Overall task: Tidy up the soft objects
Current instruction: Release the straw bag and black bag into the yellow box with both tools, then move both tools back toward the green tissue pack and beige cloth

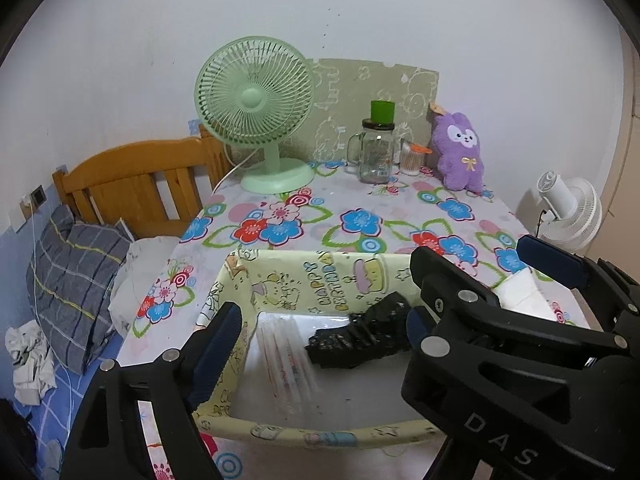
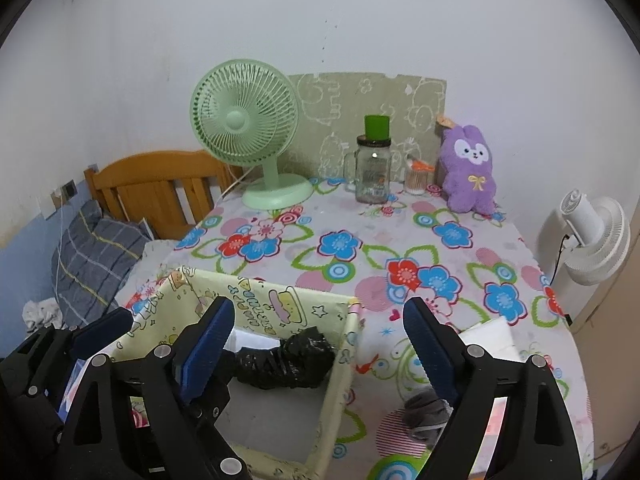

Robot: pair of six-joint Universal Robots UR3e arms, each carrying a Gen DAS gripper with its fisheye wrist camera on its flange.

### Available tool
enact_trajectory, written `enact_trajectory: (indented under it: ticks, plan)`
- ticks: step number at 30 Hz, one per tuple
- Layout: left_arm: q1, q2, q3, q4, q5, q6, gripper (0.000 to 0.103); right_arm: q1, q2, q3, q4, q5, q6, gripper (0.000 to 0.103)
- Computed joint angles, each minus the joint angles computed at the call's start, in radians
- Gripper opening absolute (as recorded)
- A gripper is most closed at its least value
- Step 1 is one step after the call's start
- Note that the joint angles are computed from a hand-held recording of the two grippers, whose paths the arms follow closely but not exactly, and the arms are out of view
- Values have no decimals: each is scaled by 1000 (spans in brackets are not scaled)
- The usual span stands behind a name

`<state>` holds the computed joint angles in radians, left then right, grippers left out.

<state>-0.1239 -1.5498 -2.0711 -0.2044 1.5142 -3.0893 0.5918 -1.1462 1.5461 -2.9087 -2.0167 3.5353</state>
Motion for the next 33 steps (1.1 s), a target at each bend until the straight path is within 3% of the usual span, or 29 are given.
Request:
enact_trajectory:
  ticks: [19,33]
  plan:
    - [-205,50,57,-19,164,-78,96,-5,-235,239,-105,-34,-35,99]
    - [-365,12,128,-36,268,-140,99,-24,-417,413,-152,-51,-60,99]
